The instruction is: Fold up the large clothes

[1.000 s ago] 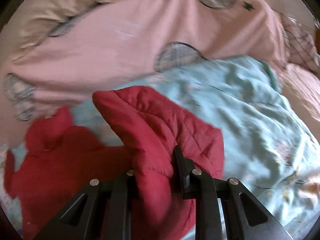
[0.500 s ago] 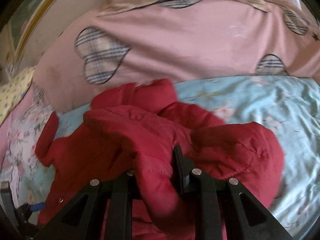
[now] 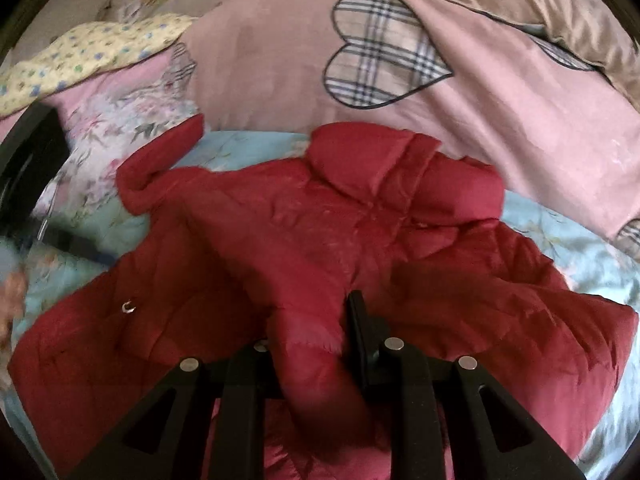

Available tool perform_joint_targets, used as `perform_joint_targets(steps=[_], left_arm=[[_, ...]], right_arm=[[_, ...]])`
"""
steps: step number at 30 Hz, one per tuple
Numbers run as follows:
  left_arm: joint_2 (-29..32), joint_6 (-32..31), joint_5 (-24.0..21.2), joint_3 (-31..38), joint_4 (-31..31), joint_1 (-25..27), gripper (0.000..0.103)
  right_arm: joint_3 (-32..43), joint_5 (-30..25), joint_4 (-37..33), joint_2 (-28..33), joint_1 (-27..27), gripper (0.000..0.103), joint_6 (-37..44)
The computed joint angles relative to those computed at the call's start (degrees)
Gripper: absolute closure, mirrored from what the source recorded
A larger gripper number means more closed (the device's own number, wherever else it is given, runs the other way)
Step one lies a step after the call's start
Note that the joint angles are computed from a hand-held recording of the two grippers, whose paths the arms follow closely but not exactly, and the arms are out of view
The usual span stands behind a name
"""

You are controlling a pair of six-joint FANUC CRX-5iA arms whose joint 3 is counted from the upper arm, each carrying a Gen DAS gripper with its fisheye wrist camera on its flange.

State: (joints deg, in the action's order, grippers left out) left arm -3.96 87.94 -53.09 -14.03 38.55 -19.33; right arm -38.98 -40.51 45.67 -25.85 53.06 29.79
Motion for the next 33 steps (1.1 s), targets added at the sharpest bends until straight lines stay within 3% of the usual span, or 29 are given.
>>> perform_joint_targets(steps=[6, 9, 11, 15, 18, 20, 24, 28, 33], left_arm=[[8.15, -5.7, -2.4, 4.46, 10.65, 0.68, 0.0], [12.04, -6.31, -4.69, 7.47, 12.32, -0.1, 0.002], [13.47, -7.0, -4.55, 7.52, 14.44, -0.61, 0.019], [13.92, -8.81, -2.75, 7.52, 15.05, -1.21, 0.079], [12.37, -10.53, -0.12, 6.56, 14.37, -1.52, 0.089], [10.37, -9.75, 2.29, 6.73, 10.09, -1.7, 0.09], [7.03, -5.36, 5.78, 7.69, -1.15, -1.5, 0.091], [5.36, 7.51, 6.59, 12.17, -22.43, -3.12, 0.091], [5.77, 10.01, 6.85, 10.93, -26.44, -2.84, 0.09]], right_arm=[[-0.34, 1.38, -0.89, -0.37, 0.78, 0.082, 2.1], [-0.13, 1.15, -0.17, 0.21, 1.45, 0.082, 3.2], [-0.05, 1.09, -0.61, 0.17, 1.75, 0.082, 3.82], [0.25, -0.36, -1.63, 0.06, 2.23, 0.076, 4.08], [1.11, -1.01, -6.24, -0.99, 2.31, 0.07, 6.34], [0.64, -2.01, -6.51, -2.39, 3.12, 0.06, 5.94], [-0.43, -2.91, -7.59, -6.11, 4.04, 0.054, 4.13], [-0.84, -5.38, -6.01, -8.42, 2.03, 0.053, -3.24], [1.08, -8.55, -4.13, -6.02, -3.85, 0.053, -8.22]])
